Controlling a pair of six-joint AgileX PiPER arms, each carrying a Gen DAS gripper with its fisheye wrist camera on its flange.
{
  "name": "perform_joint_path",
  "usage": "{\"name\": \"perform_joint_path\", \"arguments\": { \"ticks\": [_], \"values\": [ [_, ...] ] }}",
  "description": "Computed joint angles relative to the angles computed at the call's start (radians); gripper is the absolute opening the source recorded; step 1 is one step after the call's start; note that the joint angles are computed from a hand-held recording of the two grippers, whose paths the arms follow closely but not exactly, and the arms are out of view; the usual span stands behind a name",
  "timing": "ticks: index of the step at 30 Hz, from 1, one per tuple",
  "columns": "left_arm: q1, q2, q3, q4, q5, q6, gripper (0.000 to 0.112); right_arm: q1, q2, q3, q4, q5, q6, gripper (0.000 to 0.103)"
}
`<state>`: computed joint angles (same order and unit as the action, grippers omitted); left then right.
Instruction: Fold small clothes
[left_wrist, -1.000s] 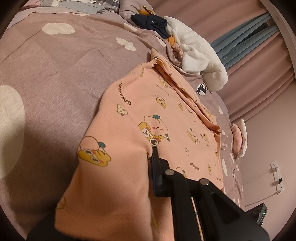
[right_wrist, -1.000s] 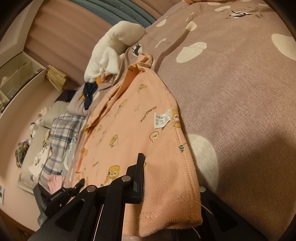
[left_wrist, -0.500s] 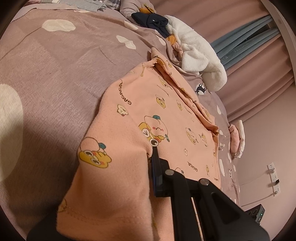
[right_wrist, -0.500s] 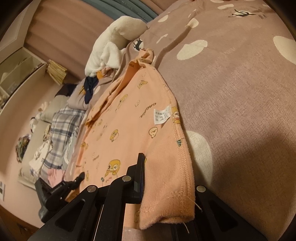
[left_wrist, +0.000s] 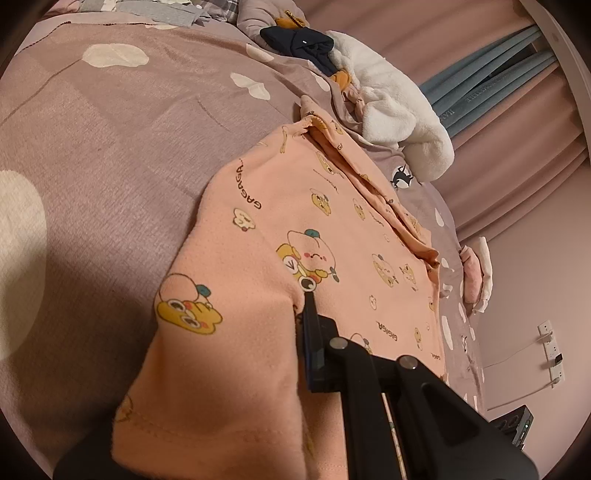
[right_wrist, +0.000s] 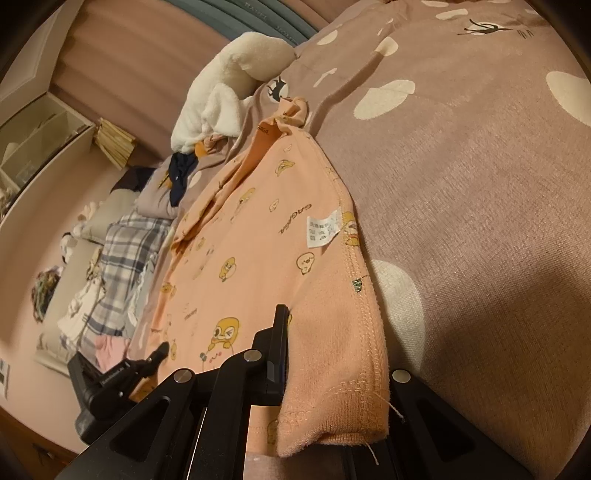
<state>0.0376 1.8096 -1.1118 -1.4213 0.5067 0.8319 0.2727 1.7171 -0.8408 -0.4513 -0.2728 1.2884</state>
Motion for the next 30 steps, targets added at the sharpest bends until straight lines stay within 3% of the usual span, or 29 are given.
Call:
{"name": "perform_joint_path", "arguments": {
  "ticks": [10, 16, 22, 25, 30],
  "values": [
    [0.022, 0.013, -0.021, 0.008, 0.050, -0.036, 0.008, -0.008, -0.001, -0.007, -0.048, 0.003, 0.041, 0.000],
    [0.012, 0.021, -0.091, 0.145, 0.071, -0.132, 0.006, -0.003, -0.019, -0.034, -0.068, 0.051, 0.016, 0.000],
    [0.049, 0.111, -0.286, 0.195, 0.207, -0.201, 0.006, -0.103, -0.027, -0.113, -0.438, -0.073, 0.321, 0.000],
    [0.054, 0.162, -0.410, 0.242, 0.242, -0.268, 0.006, -0.120, 0.004, -0.222, -0.648, -0.034, 0.484, 0.000],
    [0.046, 0.266, -0.639, 0.338, 0.283, -0.394, 0.006, -0.149, 0.098, -0.391, -0.928, -0.055, 0.739, 0.000]
  ]
}}
